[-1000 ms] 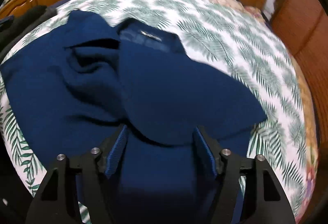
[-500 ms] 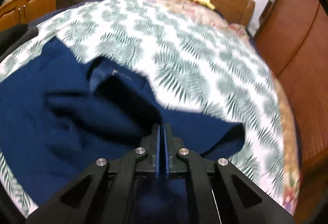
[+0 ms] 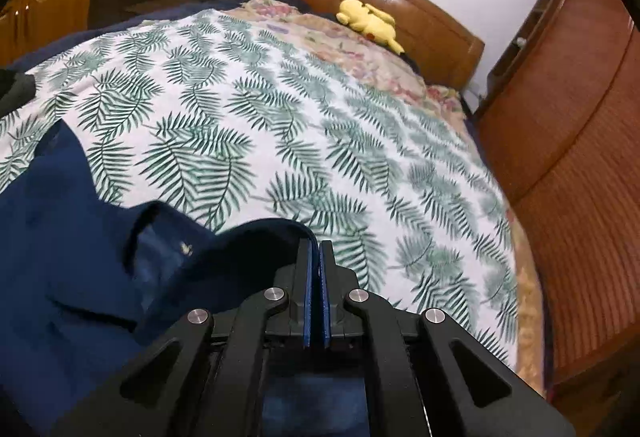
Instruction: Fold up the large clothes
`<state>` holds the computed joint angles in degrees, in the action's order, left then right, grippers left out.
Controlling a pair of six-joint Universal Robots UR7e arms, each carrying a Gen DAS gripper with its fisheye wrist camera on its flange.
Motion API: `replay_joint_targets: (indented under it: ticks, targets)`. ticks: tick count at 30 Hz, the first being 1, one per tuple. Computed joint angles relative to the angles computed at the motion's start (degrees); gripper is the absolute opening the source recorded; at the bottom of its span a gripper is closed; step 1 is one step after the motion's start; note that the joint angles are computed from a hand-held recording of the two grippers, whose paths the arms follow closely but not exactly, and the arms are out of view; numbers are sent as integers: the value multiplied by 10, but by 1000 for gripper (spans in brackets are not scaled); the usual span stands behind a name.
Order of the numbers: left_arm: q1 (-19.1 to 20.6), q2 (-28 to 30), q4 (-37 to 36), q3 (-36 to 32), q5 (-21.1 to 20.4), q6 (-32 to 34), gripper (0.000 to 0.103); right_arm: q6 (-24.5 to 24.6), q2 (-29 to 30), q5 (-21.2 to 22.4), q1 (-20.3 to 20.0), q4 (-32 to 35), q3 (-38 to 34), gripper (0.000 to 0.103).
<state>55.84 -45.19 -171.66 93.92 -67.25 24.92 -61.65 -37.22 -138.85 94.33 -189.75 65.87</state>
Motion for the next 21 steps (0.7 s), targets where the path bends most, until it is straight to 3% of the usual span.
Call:
replay_joint_targets:
  ticks: [8,10,12,13,21]
  targets:
    - [0,3,-1,-3,5,0,26,-9,28,10,8,10,-52,2]
    - [1,1,-3,-2,5,1,26,23,25,12,7,26,-50,12]
    - [2,0,-5,-2,3,0,25,42,21,20,8,33,-45,44]
    - [3,-1,-5,0,5,0,26,54,13,33,8,33,-32,49]
    - [5,-5,-12,1,11,-1,26,105,-27,87,17,80,49,53]
